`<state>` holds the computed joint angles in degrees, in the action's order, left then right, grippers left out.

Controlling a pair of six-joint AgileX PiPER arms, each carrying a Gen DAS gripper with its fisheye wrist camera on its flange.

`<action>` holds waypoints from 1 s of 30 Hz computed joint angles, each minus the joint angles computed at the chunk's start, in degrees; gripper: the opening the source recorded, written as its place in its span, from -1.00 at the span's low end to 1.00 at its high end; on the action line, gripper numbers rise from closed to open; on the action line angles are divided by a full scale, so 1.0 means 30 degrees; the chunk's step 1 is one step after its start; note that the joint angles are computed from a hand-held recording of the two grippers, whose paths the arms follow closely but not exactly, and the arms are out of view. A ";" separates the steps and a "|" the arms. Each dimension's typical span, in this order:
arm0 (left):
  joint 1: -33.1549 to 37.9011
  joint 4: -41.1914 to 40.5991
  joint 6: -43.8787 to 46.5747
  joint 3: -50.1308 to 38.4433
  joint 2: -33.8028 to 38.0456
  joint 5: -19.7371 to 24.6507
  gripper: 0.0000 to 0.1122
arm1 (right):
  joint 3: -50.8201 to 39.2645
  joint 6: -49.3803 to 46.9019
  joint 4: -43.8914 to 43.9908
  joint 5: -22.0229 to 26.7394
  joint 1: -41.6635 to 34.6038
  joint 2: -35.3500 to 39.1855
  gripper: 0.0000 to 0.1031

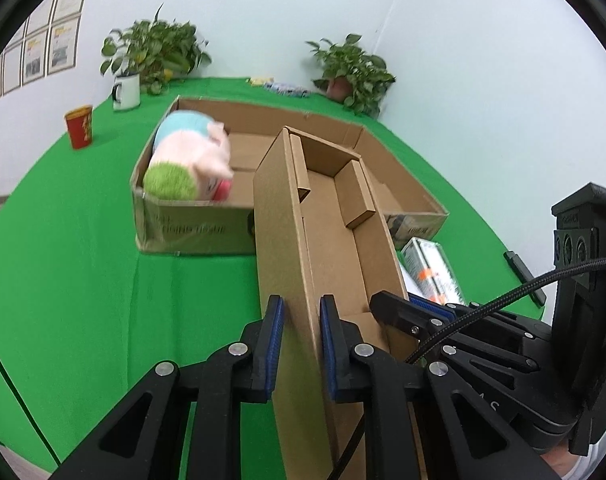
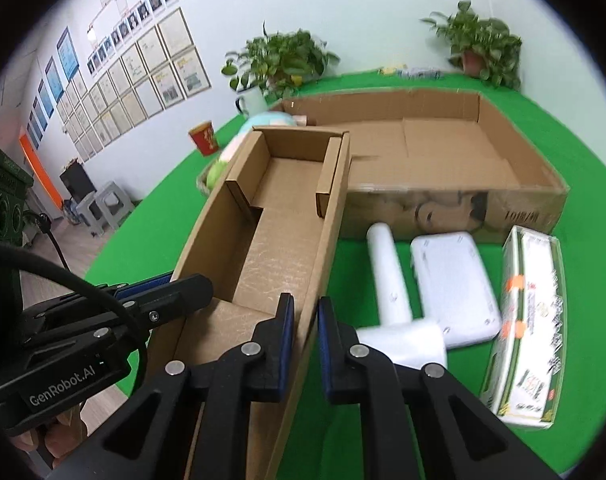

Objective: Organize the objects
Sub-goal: 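Lift the cardboard tray with the right gripper and lower it into the box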

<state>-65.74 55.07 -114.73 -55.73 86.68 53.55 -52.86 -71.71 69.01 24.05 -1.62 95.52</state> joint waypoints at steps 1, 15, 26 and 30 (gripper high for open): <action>-0.0177 0.0063 0.0201 -0.0330 -0.0008 0.0434 -0.73 | -0.0028 0.0034 0.0050 0.0098 -0.0092 -0.0141 -0.79; 0.2517 0.0087 0.5460 -0.4166 0.0122 0.0803 -0.73 | -0.3698 0.1173 -0.0920 0.0018 -0.0325 0.0664 -0.81; 0.7865 -0.3280 1.3353 -0.9200 0.1753 -0.1421 -0.74 | -1.0773 0.7963 -0.7184 0.0841 -0.0151 0.3935 -0.82; 1.0054 -0.5512 1.6858 -1.2049 0.3162 -0.1726 -0.75 | -1.4528 1.1035 -0.9962 0.2066 -0.0044 0.5778 -0.82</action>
